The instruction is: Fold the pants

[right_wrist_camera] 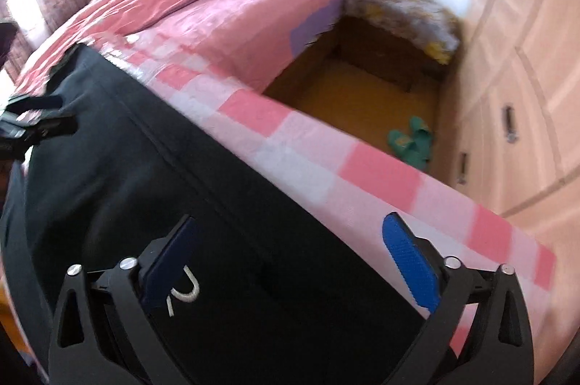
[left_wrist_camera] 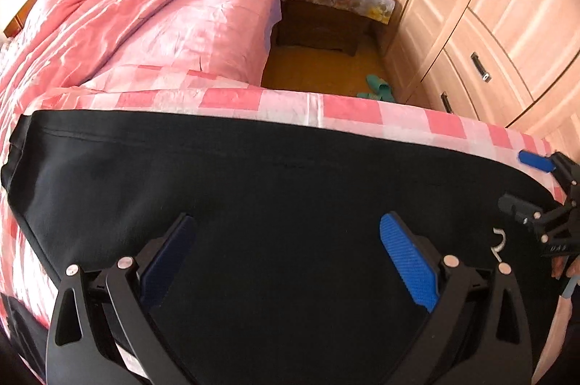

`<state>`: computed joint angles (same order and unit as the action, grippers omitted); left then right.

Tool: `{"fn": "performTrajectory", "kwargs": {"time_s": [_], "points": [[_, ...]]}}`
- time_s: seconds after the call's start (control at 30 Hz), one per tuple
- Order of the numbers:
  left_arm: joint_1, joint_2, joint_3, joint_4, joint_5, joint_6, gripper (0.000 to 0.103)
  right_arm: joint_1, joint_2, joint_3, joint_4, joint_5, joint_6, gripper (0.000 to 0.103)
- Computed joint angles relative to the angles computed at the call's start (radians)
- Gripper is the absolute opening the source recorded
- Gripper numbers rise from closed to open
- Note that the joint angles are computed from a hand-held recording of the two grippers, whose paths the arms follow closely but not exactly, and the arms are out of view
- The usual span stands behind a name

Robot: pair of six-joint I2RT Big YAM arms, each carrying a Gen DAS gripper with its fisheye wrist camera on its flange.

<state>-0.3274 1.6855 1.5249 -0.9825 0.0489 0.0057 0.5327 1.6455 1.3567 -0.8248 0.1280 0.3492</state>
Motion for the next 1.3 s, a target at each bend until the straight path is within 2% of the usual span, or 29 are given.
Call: {"fn": "performTrajectory", "kwargs": {"time_s": [0.03,0.13,0.2,0.27,0.3,0.33,0.4,0.5,0.57,0.67,0.7,0.73,0.77,0.8,0.83,0.9,1.0,1.07,1.1,1.13,1.2,1.3], "points": [[0.002,0.016,0.022,-0.019,0.009,0.009,0.101,-0.005,0.012,0.007,-0.011,-0.037,-0.025,0.079],[0.009,0.061,0.085,-0.091,0.061,-0.002,0.101,0.002,-0.011,-0.028,0.059,-0.082,-0.067,0.061],[0.013,0.087,0.12,-0.136,0.102,-0.03,0.101,0.007,-0.037,-0.062,0.101,-0.113,-0.083,0.041],[0.025,0.12,0.16,-0.181,0.193,-0.089,0.101,0.022,-0.059,-0.083,0.123,-0.087,-0.112,0.026],[0.028,0.122,0.162,-0.186,0.219,-0.111,0.101,0.042,-0.076,-0.096,0.132,-0.04,-0.132,0.012],[0.036,0.132,0.171,-0.194,0.275,-0.153,0.101,0.059,-0.09,-0.106,0.138,0.019,-0.135,0.012],[0.044,0.143,0.182,-0.196,0.37,-0.223,0.101,0.089,-0.136,-0.14,0.172,0.073,-0.138,0.011],[0.038,0.147,0.191,-0.184,0.438,-0.299,0.101,0.165,-0.169,-0.154,0.178,0.211,-0.174,0.01],[0.025,0.15,0.201,-0.188,0.432,-0.32,0.101,0.211,-0.176,-0.151,0.17,0.285,-0.186,0.01],[-0.005,0.163,0.223,-0.225,0.346,-0.343,0.1,0.292,-0.195,-0.15,0.162,0.401,-0.189,0.01],[-0.01,0.163,0.22,-0.231,0.333,-0.344,0.092,0.321,-0.199,-0.149,0.159,0.444,-0.183,0.01],[-0.016,0.16,0.215,-0.236,0.304,-0.341,0.069,0.351,-0.202,-0.146,0.154,0.489,-0.173,0.009],[-0.024,0.145,0.196,-0.233,0.242,-0.348,0.053,0.372,-0.209,-0.151,0.147,0.524,-0.164,0.009],[-0.026,0.129,0.177,-0.226,0.204,-0.355,0.024,0.402,-0.207,-0.151,0.137,0.575,-0.154,0.009],[-0.022,0.099,0.137,-0.198,0.201,-0.357,0.019,0.425,-0.2,-0.148,0.124,0.613,-0.143,0.009],[-0.007,0.021,0.047,-0.121,0.233,-0.351,0.016,0.458,-0.189,-0.147,0.1,0.67,-0.107,0.008],[0.015,-0.169,-0.125,0.032,0.266,-0.344,0.014,0.509,-0.187,-0.153,0.075,0.76,-0.036,0.008],[0.022,-0.354,-0.282,0.157,0.272,-0.318,0.014,0.563,-0.208,-0.166,0.057,0.83,0.042,0.008],[0.015,-0.402,-0.324,0.184,0.265,-0.31,0.014,0.593,-0.213,-0.167,0.038,0.866,0.079,0.008],[0.006,-0.501,-0.408,0.228,0.256,-0.27,0.014,0.621,-0.211,-0.162,0.007,0.899,0.116,0.008],[-0.005,-0.675,-0.559,0.297,0.237,-0.203,0.015,0.695,-0.194,-0.138,-0.119,0.952,0.24,0.008],[-0.027,-0.818,-0.704,0.313,0.211,-0.159,0.015,0.766,-0.163,-0.122,-0.269,0.915,0.439,0.008]]}}
